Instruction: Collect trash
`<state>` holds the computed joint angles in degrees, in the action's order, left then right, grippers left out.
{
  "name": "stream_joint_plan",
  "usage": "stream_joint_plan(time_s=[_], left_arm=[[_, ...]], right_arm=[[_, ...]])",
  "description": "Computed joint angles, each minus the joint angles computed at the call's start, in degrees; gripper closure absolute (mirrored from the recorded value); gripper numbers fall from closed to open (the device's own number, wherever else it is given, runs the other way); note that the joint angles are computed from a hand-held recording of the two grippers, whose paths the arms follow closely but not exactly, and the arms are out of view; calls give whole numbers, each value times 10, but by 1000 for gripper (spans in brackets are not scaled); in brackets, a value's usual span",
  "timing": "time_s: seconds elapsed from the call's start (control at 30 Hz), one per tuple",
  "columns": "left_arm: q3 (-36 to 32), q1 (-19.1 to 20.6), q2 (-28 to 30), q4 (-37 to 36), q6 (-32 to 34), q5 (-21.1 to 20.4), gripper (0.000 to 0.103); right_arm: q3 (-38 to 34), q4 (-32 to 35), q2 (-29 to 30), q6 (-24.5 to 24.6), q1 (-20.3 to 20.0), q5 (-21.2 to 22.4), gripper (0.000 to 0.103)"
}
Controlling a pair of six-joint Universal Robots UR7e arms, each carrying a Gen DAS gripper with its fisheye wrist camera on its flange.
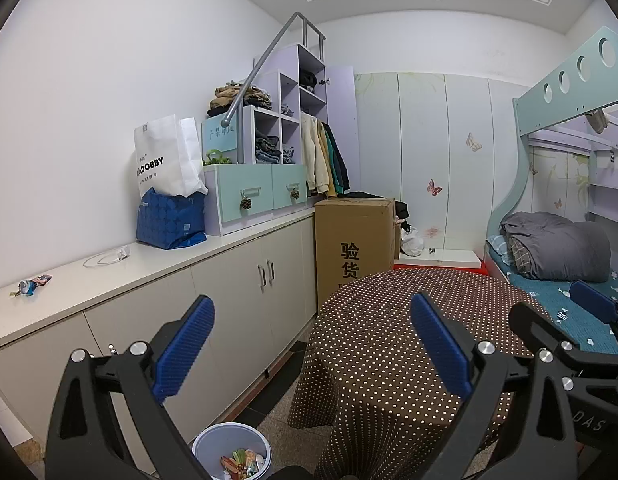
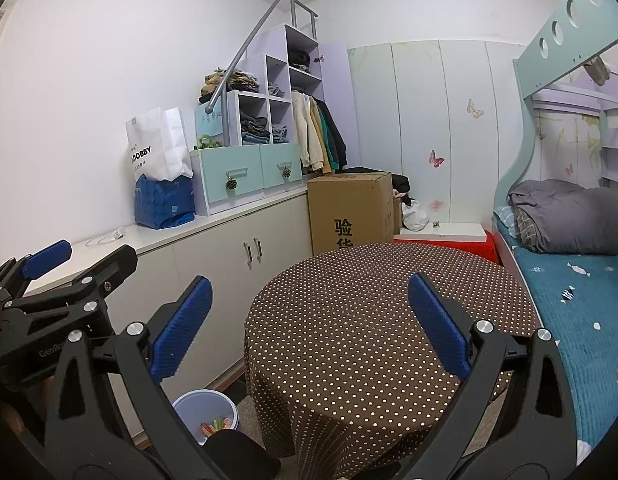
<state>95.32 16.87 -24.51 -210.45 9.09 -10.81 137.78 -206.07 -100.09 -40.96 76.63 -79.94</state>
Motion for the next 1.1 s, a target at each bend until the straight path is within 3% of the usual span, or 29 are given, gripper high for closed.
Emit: stream_joint_plan(time_s=[1.1], left_arm=[[7,3,-4,-4,4,0,7]], right_arm=[[8,-4,-1,0,-2,-6,7]])
